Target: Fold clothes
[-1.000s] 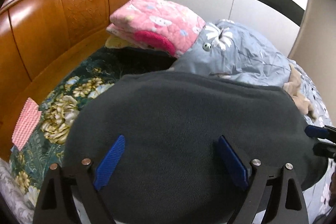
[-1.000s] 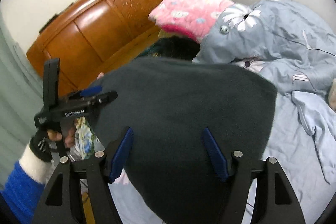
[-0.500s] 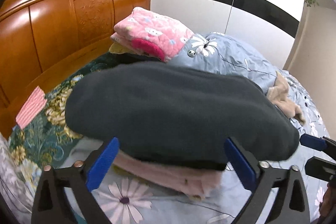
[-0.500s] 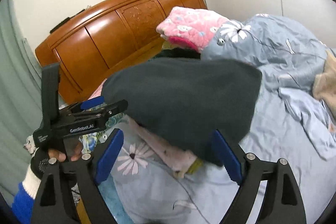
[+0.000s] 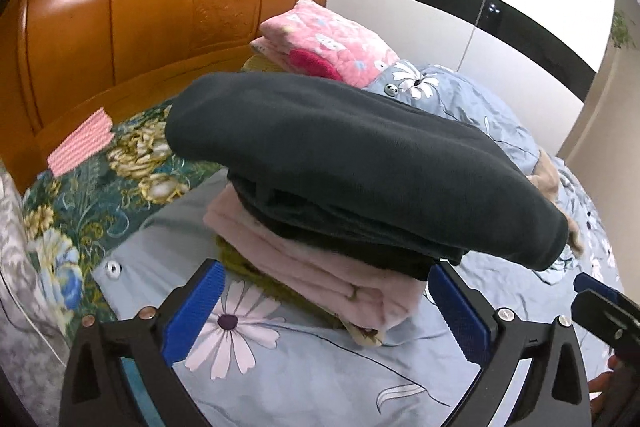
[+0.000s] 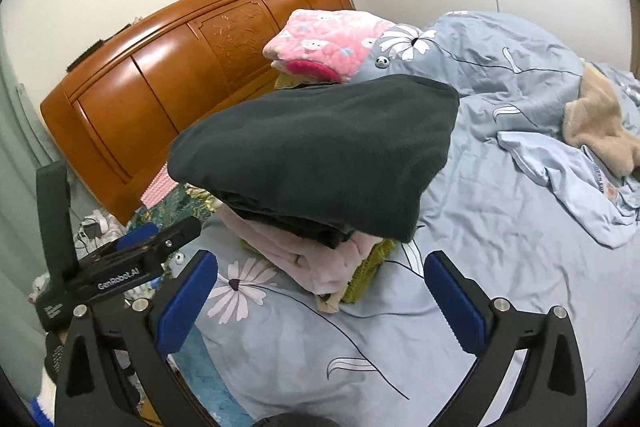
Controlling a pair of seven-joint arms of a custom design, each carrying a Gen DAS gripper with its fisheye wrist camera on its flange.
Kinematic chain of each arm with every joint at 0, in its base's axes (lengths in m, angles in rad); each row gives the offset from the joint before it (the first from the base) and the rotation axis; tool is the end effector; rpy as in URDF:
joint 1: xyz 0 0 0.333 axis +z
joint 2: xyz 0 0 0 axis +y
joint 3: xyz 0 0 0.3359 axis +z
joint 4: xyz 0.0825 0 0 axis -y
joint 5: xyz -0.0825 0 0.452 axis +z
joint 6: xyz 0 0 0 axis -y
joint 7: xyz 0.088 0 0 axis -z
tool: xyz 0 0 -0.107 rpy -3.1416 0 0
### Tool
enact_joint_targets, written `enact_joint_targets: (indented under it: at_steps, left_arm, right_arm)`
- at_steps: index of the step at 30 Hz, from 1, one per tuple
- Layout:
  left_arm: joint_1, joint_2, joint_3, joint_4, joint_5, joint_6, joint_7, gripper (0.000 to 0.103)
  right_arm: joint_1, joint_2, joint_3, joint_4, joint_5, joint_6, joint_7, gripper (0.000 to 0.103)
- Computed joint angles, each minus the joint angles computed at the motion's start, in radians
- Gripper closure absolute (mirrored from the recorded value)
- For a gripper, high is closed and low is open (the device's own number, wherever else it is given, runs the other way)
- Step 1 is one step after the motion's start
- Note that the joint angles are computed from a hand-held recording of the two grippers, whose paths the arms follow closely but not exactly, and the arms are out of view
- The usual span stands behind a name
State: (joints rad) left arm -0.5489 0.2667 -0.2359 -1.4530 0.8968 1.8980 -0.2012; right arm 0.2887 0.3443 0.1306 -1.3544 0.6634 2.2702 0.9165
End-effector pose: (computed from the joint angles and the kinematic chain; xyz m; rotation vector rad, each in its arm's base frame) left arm 0.5755 -0.4633 0.5885 -2.2341 0.9320 -0.6912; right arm 0.7150 0.3159 0.6110 -2.1050 0.8968 -0.0311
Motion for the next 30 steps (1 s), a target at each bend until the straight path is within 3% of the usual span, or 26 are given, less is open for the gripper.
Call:
enact_joint_targets:
  at_steps: [5, 16, 26, 30]
  left_arm:
    - [-0.033, 0.032, 0.000, 0.041, 0.022, -0.076, -0.029, 0.000]
    - [-0.108, 0.105, 0.015, 0.143, 0.023, -0.241, -0.081, 0.000]
    - [-0.155, 0.180, 0.033, 0.255, 0.015, -0.323, -0.016, 0.000]
    - [-0.161, 0.182, 0.042, 0.262, 0.005, -0.318, -0.008, 0.000]
  right_arm:
    - [0.009, -0.037, -0.001, -0.069, -0.003, 0.083, -0.040, 0.000]
    - [0.018, -0.063, -0.007, -0.121, -0.017, 0.094, -0.062, 0.000]
    - [0.027, -0.064, -0.013, -0.132, -0.054, 0.090, -0.019, 0.000]
    - [0.031, -0.066, -0.013, -0.138, -0.063, 0.097, -0.009, 0.000]
